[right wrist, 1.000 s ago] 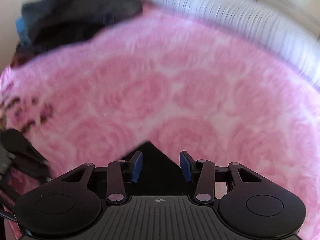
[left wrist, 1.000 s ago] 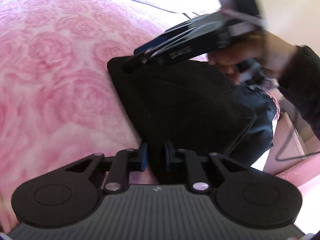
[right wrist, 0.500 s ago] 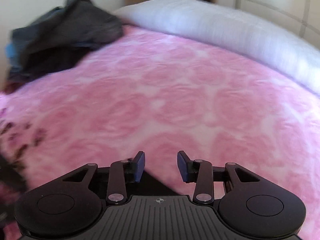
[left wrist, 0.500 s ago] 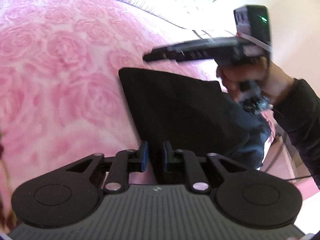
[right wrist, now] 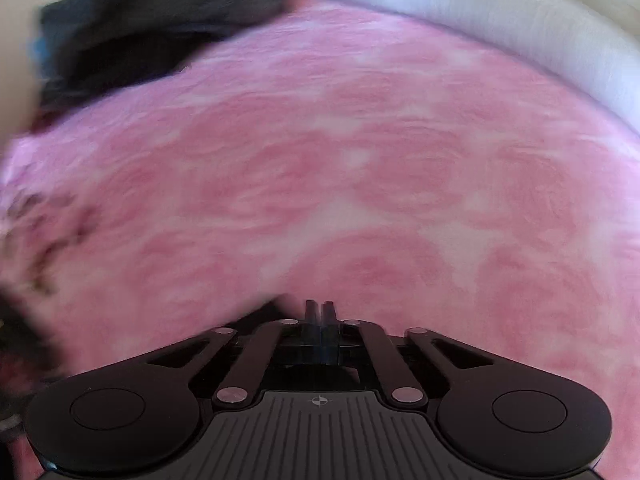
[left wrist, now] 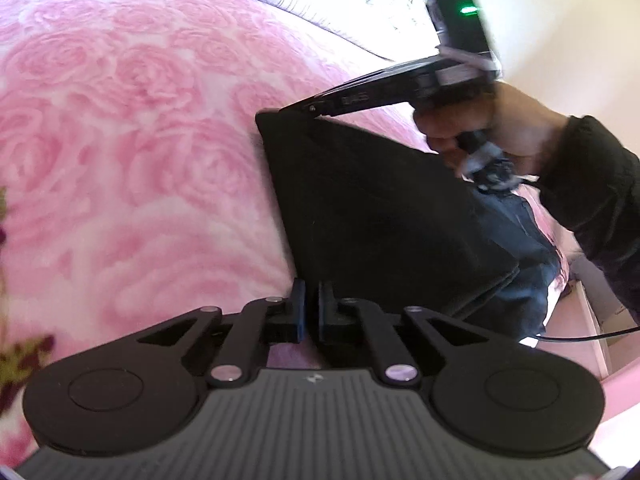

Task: Fold clothes

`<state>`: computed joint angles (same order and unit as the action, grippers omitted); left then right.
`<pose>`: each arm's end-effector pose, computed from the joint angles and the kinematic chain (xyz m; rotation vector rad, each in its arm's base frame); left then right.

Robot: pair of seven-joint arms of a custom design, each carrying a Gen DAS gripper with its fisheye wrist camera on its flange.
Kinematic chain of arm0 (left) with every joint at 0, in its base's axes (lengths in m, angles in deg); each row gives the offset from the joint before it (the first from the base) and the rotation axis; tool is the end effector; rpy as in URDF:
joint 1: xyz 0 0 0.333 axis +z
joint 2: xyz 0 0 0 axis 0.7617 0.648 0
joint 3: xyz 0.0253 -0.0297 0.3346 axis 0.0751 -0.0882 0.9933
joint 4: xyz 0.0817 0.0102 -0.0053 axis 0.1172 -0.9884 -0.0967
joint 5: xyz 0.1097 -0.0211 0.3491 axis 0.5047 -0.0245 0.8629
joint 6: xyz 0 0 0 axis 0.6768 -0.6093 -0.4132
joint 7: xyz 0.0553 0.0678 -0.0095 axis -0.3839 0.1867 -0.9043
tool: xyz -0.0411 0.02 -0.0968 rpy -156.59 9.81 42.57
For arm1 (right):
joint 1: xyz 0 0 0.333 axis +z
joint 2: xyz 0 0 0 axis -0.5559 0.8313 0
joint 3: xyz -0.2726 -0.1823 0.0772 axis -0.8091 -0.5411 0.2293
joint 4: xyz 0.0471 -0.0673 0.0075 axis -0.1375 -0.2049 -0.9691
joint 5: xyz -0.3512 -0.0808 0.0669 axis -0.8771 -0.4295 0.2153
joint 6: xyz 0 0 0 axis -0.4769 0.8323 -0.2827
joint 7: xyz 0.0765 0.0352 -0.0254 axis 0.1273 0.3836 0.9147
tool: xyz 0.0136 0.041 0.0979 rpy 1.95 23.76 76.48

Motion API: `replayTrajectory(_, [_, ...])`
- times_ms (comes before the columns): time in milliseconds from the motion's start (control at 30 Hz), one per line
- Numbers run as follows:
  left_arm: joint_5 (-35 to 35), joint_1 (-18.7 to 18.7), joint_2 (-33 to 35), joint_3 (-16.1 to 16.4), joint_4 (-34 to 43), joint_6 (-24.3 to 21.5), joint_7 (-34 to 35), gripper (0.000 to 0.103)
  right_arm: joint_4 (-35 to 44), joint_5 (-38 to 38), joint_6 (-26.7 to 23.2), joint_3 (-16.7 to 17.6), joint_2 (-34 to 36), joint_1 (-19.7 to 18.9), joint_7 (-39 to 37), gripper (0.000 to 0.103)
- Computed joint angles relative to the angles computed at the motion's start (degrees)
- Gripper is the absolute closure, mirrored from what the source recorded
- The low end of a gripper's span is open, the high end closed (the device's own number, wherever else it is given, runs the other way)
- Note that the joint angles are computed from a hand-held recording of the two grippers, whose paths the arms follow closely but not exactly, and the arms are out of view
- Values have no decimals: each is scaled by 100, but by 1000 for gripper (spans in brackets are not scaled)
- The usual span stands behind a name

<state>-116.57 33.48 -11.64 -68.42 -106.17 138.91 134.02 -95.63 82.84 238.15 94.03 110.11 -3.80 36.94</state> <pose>0.4515 -0.2154 0.4469 1.5346 -2.2768 1.2403 0.5831 0.4426 0.4113 -2.3377 1.1227 -0.2063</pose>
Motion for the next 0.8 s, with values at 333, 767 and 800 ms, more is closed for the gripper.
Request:
replayTrajectory(333, [756, 311, -349, 287, 0, -258, 677, 70, -1547, -2963, 491, -1564, -1345, 1840, 2984, 52])
replayTrajectory(767, [17, -327, -322, 297, -8, 1202, 5538, 25, -2002, -7146, -1563, -1342, -1304, 3716, 6603, 42])
replayTrajectory(800, [-259, -381, -274, 266, -16, 1332, 6162, 25, -1932, -7289, -1834, -1281, -1191, 3770, 6602, 42])
